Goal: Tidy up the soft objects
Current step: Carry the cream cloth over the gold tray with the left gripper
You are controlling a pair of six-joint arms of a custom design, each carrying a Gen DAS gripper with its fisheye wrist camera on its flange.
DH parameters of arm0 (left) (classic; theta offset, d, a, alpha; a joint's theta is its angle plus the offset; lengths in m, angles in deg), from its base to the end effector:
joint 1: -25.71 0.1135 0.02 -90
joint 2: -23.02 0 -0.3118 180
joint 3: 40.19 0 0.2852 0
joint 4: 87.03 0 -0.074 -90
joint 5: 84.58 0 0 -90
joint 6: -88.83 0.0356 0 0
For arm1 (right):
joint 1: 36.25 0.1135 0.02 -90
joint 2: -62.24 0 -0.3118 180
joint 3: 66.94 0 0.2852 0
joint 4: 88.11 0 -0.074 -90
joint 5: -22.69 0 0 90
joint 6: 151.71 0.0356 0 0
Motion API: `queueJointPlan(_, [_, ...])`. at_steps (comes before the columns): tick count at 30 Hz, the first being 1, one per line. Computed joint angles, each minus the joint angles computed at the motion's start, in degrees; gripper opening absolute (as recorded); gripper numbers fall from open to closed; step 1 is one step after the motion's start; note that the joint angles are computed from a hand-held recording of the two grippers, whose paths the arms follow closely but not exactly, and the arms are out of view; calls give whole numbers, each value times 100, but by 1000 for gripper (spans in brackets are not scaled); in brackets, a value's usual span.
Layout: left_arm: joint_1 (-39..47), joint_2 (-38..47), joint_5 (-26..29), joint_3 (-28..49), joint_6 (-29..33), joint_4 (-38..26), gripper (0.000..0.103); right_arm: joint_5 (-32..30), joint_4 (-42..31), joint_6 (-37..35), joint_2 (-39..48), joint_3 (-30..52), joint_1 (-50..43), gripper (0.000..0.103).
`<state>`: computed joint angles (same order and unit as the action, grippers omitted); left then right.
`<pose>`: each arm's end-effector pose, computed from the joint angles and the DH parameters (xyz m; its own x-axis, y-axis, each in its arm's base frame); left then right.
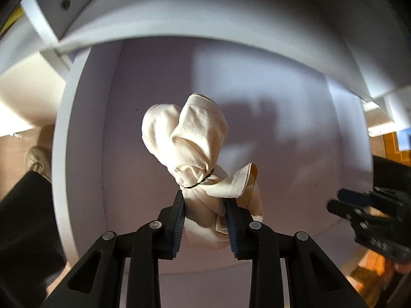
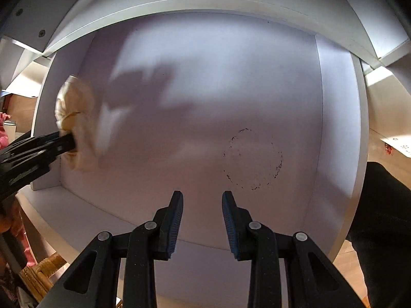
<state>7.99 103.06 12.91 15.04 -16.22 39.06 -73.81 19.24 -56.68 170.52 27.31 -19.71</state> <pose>0.2332 -0.0794 0.1937 -0.9868 0.0450 -0.1557 0.0723 0.9820 -0.1742 0.3831 0.1180 0.2312 -0.9787 -0.1998 -0.0478 -0.2041 0.9719 0.1177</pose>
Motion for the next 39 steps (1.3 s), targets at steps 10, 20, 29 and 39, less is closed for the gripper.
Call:
queueJointPlan(10, [-470, -1103, 13, 438, 720, -982, 29, -25, 60, 86, -77, -24, -41, 31])
queueJointPlan(20, [-929, -2049, -232, 1061, 1094, -2022, 29, 27, 253, 280, -378, -437, 44, 31])
queueJointPlan(29, [-796, -2062, 53, 2447, 1425, -2815, 29, -1, 234, 248, -416, -458, 0, 31])
queueJointPlan(39, [-397, -1035, -30, 4442, 1784, -3040, 29, -111, 83, 110, -309, -231, -147, 31])
